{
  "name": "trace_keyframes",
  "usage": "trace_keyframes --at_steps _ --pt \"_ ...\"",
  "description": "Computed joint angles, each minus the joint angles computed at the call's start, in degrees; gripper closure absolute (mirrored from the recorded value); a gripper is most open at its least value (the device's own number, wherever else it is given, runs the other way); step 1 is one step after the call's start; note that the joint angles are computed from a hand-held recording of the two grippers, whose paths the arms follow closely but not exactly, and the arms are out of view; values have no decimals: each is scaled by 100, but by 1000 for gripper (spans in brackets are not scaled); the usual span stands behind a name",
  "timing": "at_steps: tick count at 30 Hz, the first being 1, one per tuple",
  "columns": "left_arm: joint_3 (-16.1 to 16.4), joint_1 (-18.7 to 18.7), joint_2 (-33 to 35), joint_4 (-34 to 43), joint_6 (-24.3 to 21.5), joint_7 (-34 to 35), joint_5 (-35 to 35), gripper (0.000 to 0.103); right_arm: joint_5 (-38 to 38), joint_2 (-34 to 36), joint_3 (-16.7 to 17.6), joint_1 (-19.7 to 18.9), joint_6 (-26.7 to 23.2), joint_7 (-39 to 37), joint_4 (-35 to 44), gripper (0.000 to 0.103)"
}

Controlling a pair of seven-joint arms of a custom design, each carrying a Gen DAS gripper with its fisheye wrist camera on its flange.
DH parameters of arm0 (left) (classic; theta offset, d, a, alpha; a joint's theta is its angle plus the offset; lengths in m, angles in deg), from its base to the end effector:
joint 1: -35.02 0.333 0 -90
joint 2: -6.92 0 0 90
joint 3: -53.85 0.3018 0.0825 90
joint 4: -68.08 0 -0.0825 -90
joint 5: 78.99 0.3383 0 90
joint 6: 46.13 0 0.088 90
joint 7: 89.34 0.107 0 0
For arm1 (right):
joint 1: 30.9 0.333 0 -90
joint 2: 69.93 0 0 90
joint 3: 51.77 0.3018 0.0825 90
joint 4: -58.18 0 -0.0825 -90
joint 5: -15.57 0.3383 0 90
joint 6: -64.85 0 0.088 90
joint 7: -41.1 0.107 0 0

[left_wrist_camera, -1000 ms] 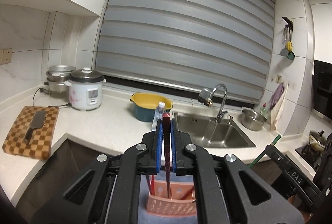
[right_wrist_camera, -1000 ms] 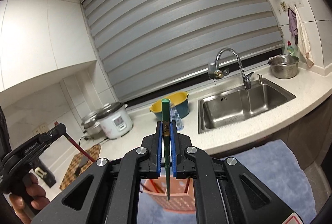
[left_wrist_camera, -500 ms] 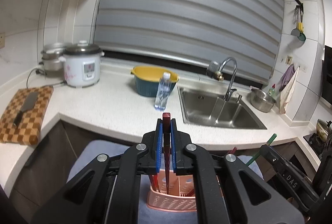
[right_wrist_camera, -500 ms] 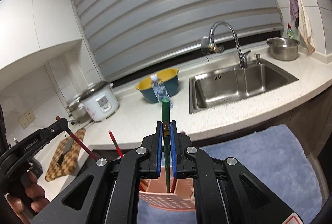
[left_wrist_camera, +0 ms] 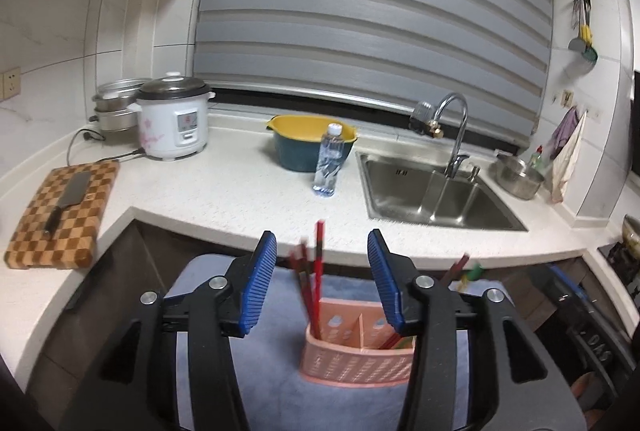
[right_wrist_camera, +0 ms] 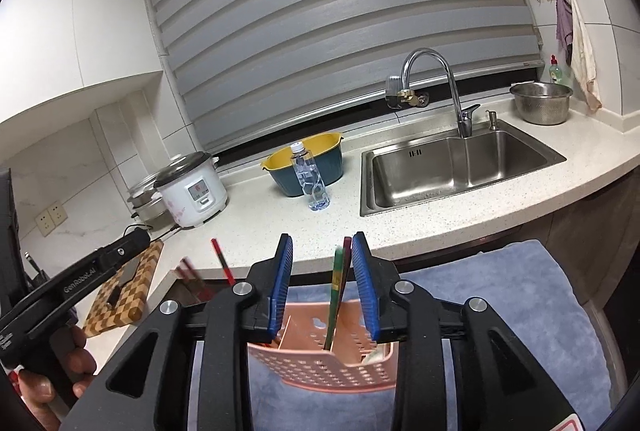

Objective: Organize utensils
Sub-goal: 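Open both tools and move back to the last two chopsticks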

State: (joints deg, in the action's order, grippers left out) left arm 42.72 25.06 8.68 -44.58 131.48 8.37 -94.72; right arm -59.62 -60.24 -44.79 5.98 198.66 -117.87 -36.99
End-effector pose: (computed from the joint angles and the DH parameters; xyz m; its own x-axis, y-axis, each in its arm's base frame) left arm 0.5383 -0.1816 0.5950 -0.3069 -0.9421 0.1354 -0.4683 0.0257 -0.8832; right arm 0.4562 0.4083 0.5707 -0.2008 -0.9209 -0.3340 -0.3173 0.3837 -0.8672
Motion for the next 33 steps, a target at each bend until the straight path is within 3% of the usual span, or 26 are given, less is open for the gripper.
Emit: trace_keyframes --at_steps 9,14,17,26,33 --pt "-12 18 -812 -986 47 -113 141 51 -102 -488 350 168 -378 229 -647 66" --pt "-283 331 -1156 -1373 101 -578 697 45 24 -665 536 205 -511 262 -909 66" --pt "-179 198 -1325 -1518 45 -508 582 45 57 -787 626 215 -554 349 -1069 66" --pt "-1151 1333 -2121 -2284 87 -1498 1682 45 254 -888 902 366 -892 226 -1264 66" --pt "-1201 1329 -2673 -2843 12 -1613 1764 45 390 -959 1013 523 -990 371 -1460 66"
